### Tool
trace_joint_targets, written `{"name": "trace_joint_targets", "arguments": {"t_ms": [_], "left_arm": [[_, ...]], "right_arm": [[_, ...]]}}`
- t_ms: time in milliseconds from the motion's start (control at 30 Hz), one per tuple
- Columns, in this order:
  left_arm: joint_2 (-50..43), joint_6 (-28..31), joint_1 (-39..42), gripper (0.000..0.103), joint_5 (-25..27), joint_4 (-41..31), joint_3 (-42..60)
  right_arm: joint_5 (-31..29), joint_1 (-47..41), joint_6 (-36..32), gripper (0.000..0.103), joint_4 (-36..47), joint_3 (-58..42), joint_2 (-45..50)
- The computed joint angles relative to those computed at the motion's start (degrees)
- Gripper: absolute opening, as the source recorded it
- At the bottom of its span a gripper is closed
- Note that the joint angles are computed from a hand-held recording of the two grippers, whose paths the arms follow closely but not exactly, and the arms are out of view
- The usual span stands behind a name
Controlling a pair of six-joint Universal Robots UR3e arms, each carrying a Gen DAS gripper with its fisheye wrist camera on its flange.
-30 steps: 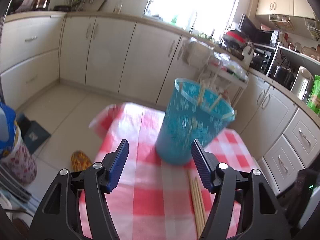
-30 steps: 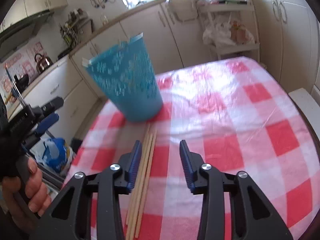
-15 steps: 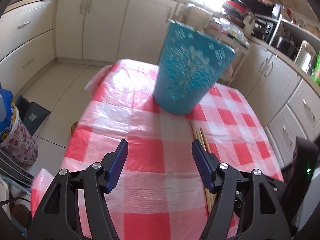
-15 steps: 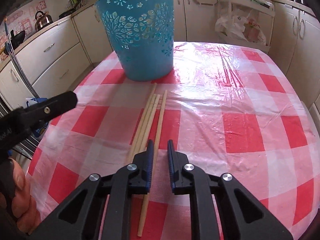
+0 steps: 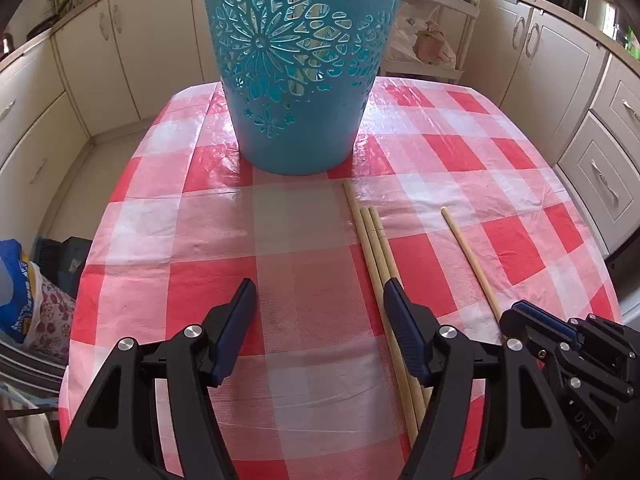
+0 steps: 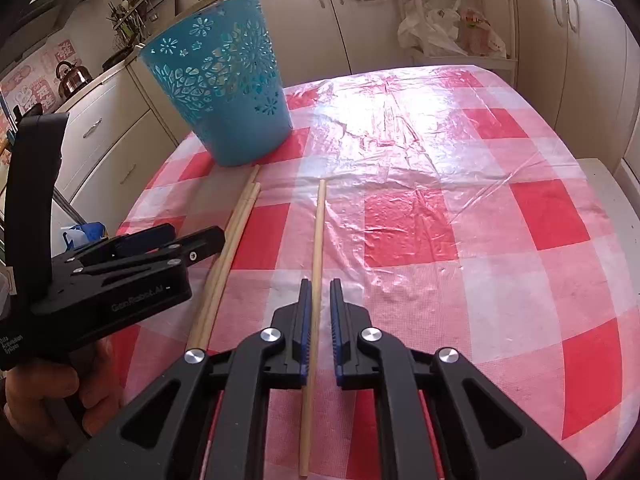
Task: Organize utensils
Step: 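Lower both open grippers back to the chopsticks on the tablecloth, then close the left gripper on a chopstick while the right gripper grasps another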
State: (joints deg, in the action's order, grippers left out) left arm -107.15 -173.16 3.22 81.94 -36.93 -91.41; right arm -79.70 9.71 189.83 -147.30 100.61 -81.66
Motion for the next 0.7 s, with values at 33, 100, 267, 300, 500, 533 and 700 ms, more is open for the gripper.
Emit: {"name": "trace_joint_targets", "arguments": {"t_ms": [33, 100, 267, 300, 500, 533, 700], "left_arm": [[-0.24, 0.08, -0.27, 0.063, 0.38, -0.17, 0.40], [-1.21, 0.61, -1.79, 0.063, 3.28, -0.38, 1.57], [-0.06, 1.72, -2.16, 0.040, 3.86, 1.01, -0.11], [0.49, 1.78, -1.91, 0.033, 3.63, 1.51, -0.88], [5.05, 1.56, 1.20, 0.004, 0.13, 3.02, -6.98], [6.56, 1.42, 1.75, 0.004, -0.24, 3.77, -9.05], [13.36, 0.49, 4.75, 0.005, -3.07, 2.98, -16.04]], "right_arm": [[0.25, -0.12, 0.03, 0.010, -0.03, 0.04, -0.01], [0.84, -0.44, 0.14, 0.010, -0.11, 0.18, -0.08], [-0.39, 0.27, -0.47, 0.010, 0.12, -0.49, 0.32], [-0.68, 0.47, -0.62, 0.010, 0.06, -0.47, 0.37], [-2.69, 2.56, -1.47, 0.010, 0.44, -0.38, 0.11], [-2.90, 3.01, -1.65, 0.010, 0.57, -0.05, -0.26], [-2.23, 3.75, -3.11, 0.010, 4.66, -1.19, -1.16]]}}
